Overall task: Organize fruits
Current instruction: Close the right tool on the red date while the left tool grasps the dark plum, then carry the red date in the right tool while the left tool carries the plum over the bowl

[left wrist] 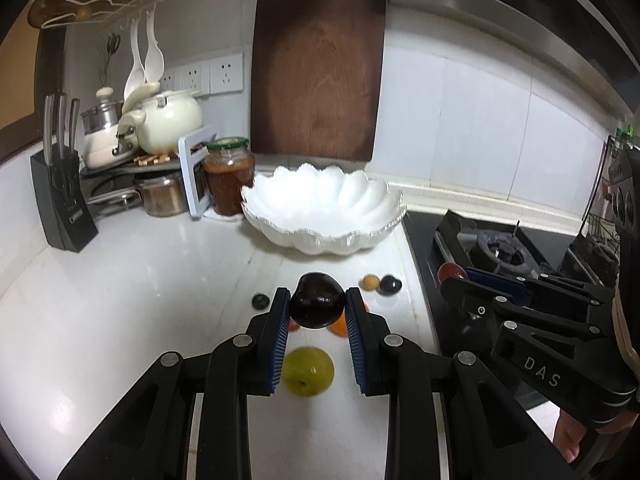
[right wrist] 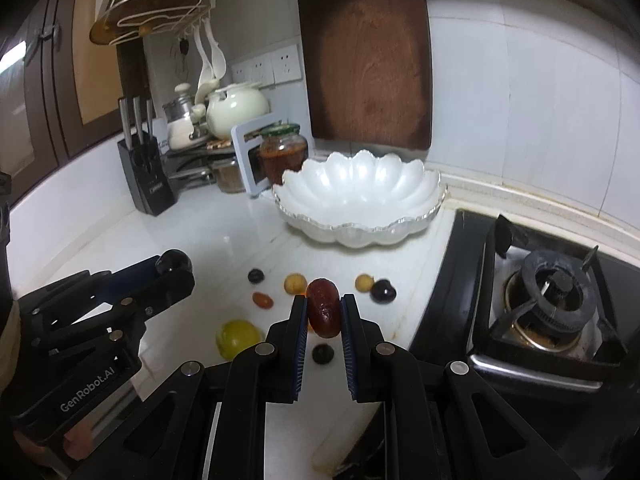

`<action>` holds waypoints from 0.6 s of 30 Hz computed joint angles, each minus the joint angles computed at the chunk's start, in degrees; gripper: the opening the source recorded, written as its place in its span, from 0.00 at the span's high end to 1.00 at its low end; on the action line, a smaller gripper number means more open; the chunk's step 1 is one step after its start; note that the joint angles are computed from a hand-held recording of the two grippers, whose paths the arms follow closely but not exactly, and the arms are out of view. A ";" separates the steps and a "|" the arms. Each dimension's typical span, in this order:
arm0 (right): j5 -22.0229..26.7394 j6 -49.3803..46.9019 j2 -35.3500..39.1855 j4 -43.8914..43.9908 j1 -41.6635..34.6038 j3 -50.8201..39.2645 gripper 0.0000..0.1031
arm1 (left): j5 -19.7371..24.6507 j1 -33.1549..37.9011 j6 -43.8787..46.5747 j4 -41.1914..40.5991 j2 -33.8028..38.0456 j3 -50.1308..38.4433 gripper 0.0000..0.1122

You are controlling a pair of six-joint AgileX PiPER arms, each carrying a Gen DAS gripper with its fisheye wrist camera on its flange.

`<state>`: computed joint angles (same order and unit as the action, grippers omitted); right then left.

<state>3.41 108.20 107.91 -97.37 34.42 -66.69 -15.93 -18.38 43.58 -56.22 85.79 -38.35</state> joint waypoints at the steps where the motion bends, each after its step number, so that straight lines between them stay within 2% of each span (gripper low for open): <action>1: 0.17 0.07 -0.04 0.07 0.09 -0.27 0.83 | 0.44 0.51 -0.27 0.76 -0.18 -0.35 0.75; 3: 0.91 -2.57 0.07 3.02 0.39 -1.31 0.83 | 1.84 1.84 -1.78 3.14 -0.30 -1.20 0.75; 6: 2.11 -11.44 0.62 12.46 0.87 -3.62 0.83 | 3.87 4.26 -8.80 11.88 -0.36 -2.54 0.75; 9: 3.55 -15.75 1.23 17.37 1.19 -5.85 0.83 | 5.10 6.25 -13.60 18.85 0.03 -4.42 0.75; 18: 8.89 -24.10 5.34 26.62 1.80 -15.16 0.83 | 5.86 10.71 -29.83 40.92 3.64 -11.27 0.75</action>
